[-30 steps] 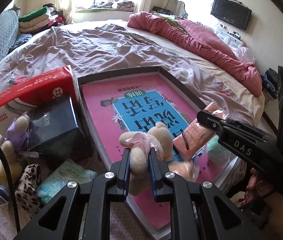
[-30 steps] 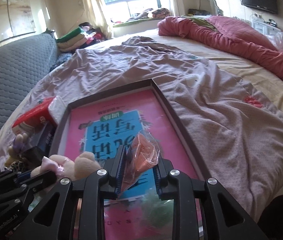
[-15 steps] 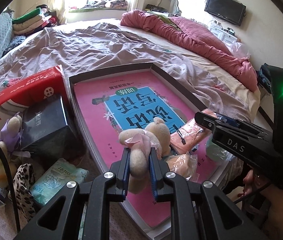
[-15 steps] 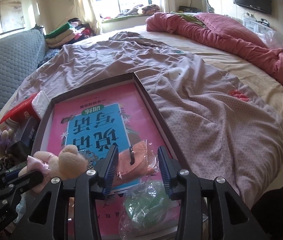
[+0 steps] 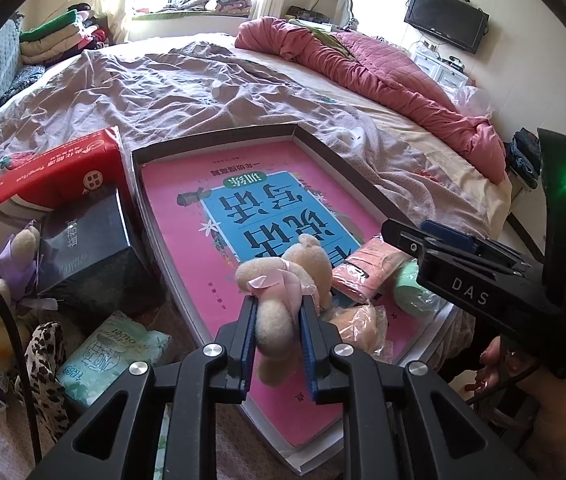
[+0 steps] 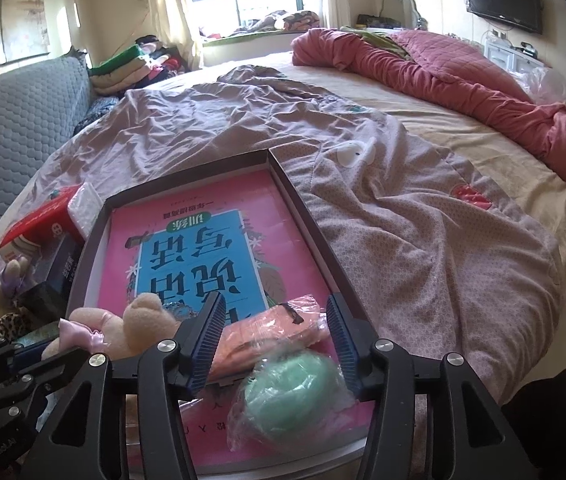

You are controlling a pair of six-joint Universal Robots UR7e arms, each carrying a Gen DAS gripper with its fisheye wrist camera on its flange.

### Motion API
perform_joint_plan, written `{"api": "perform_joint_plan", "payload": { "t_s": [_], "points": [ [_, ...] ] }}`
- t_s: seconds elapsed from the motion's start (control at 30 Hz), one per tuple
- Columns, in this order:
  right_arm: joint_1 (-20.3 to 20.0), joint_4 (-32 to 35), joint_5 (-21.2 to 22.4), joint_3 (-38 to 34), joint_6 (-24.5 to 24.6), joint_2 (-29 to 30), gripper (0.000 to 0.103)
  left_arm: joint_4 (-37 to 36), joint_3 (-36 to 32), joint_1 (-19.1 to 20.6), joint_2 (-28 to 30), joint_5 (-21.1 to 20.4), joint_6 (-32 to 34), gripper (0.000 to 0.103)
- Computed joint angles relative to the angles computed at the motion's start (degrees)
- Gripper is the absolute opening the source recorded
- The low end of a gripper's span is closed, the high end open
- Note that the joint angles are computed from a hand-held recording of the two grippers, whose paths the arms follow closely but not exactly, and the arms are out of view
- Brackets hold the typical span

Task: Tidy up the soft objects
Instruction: 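Open the right gripper releasing the pink bag while the left gripper lowers and releases the bunny on the tray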

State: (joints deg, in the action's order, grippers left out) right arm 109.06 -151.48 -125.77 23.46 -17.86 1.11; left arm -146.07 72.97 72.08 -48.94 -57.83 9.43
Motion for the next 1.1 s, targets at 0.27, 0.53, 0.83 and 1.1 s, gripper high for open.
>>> {"api": "perform_joint_plan", "payload": {
  "t_s": [0.27, 0.53, 0.83, 1.1],
  "points": [
    [0.21, -0.21, 1.11, 1.35, 0.29, -0.85, 0.056, -0.33, 0.18, -0.30, -0.15, 0.51, 0.15, 0.031],
    [0.72, 0.01, 0.96, 0.79, -0.95, -0.45, 0.059, -1.65, 0.71, -0.53, -0.75, 0.71, 0.53, 0.046],
    [1.29, -2.28, 0.85, 2.43, -1.99, -1.28, 0.067, -3.13, 2.02, -1.68, -2.07, 3.43, 0.87, 0.058],
    [2.19, -4.63, 1.41, 4.12, -3.92, -2.08, 0.074, -5.36, 3.74, -2.69, -3.77, 5.92, 1.73, 0.062]
  ]
}}
